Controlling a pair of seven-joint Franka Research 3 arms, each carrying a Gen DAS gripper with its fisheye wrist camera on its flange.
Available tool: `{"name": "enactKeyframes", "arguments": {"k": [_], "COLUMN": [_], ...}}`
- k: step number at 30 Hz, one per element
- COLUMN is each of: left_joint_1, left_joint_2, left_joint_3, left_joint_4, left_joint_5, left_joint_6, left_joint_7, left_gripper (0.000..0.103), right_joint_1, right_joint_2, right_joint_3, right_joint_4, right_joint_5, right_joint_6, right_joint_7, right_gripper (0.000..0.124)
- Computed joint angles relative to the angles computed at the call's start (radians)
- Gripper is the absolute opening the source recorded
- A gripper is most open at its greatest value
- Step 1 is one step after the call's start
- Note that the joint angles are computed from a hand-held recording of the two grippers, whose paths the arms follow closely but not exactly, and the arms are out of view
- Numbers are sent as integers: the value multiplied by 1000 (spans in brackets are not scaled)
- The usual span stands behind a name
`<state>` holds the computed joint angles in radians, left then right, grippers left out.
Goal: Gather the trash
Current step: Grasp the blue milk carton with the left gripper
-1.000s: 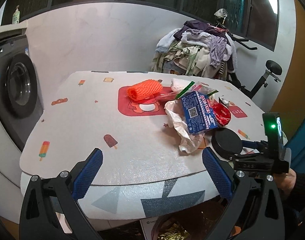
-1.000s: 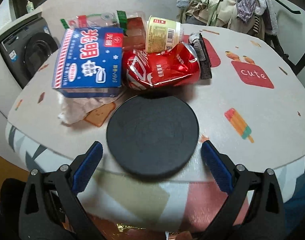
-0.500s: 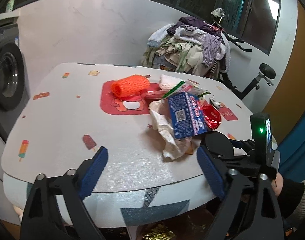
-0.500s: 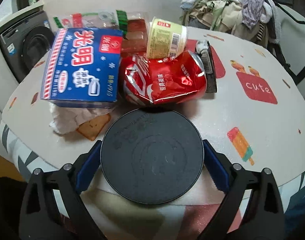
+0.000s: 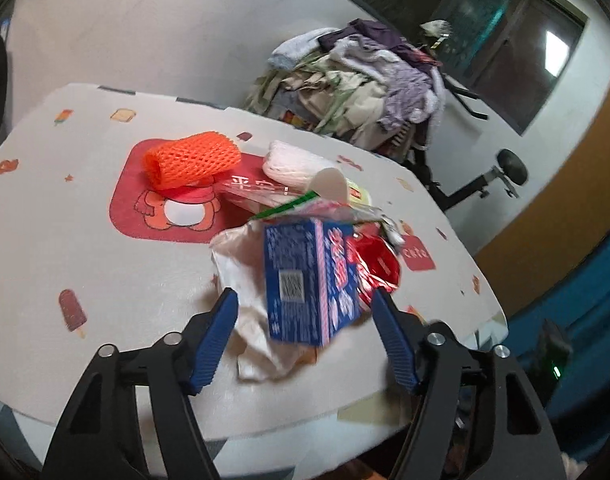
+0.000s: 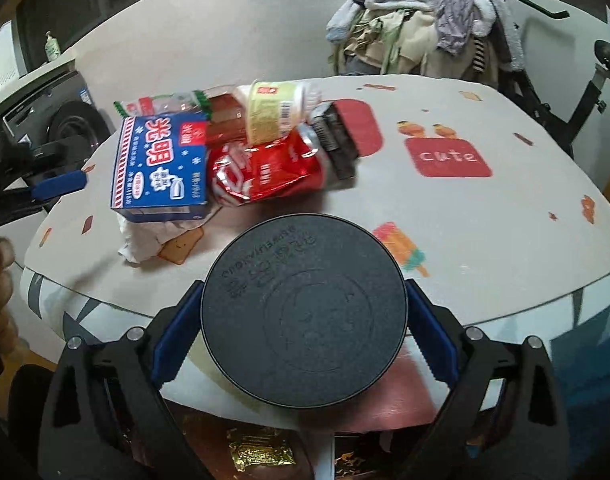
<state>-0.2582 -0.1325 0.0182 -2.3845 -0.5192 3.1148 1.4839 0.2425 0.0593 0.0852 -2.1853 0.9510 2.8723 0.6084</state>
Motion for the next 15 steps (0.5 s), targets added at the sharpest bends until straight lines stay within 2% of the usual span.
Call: {"name": "enactKeyframes", "arguments": {"k": [2,9,10,12,14,15], "left_joint_1": [-39,36,48,74,95,106], "left_joint_2": [37,124,130,144,140,131], "left_joint_3": [36,-19,-30,-52,-80,-92], "left_joint_4": [51,158,165,179,174,163], "left_joint_5": [-110,-224,-250,-264,-287,-249], "left_joint_6": [-16,-81,-88,-111,-102,-95], "left_joint_7": [71,158,176,182,214,195], "left_gripper": [62,62,60,45,43,43], "right_joint_1": [-7,-13,-14,-15,-16,-16], "right_joint_2": [-5,-3,-3,0,-1,-4], "right_joint_3": [-3,-8,-8,-9,-10,-10], "right_joint_4": [-1,9,10,13,13,12], "right_joint_5": [24,61,65,62,60,62], "right_joint_6": [-9,-10,-10,-12,-12,-11], "right_joint_7": [-16,-44,-47,-41,-38,-40], "right_gripper": [93,93,93,93,93,93]}}
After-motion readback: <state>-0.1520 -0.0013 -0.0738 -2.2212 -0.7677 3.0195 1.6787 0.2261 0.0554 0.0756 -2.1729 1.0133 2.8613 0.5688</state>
